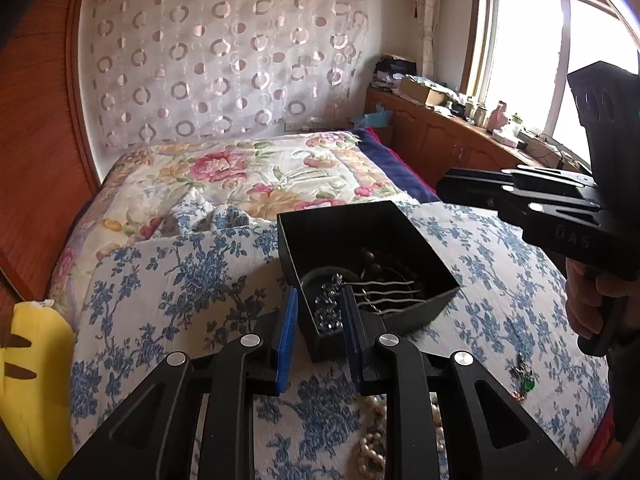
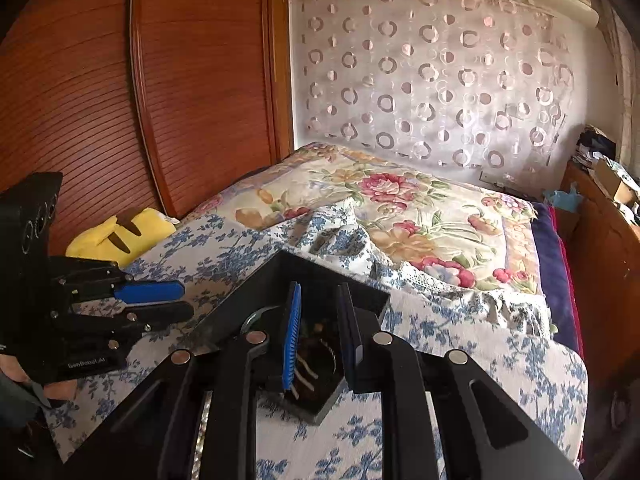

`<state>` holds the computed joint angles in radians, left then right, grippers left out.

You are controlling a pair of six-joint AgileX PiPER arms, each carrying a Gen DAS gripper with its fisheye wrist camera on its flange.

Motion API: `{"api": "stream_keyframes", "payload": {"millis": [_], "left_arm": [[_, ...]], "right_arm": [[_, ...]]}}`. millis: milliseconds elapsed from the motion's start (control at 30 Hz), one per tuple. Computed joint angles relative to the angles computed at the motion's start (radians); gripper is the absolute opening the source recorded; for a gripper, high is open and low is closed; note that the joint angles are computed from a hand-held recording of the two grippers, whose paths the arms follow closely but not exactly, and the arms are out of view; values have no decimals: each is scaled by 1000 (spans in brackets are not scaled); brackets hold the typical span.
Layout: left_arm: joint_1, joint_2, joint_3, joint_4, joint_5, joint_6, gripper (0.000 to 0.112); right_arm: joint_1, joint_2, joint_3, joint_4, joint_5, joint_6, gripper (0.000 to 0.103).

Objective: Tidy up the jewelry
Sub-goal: 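Release the comb in the box with the left tool while the right tool drops the beads in, then grasp a pearl necklace with the left tool while the right tool moves to the pearls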

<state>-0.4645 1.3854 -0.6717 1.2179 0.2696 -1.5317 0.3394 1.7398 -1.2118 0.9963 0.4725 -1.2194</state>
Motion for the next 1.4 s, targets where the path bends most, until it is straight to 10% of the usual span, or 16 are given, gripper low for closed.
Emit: {"api": "stream_keyframes", "payload": {"millis": [800,1400], "left_arm": [[-329,-314,262,-3,257,-185,29],[-317,-95,279,170,79,-397,29]], "right_arm": [[31,-340,472,60,-149,-57,20],[3,-294,633,423,-131,-417,20]]}}
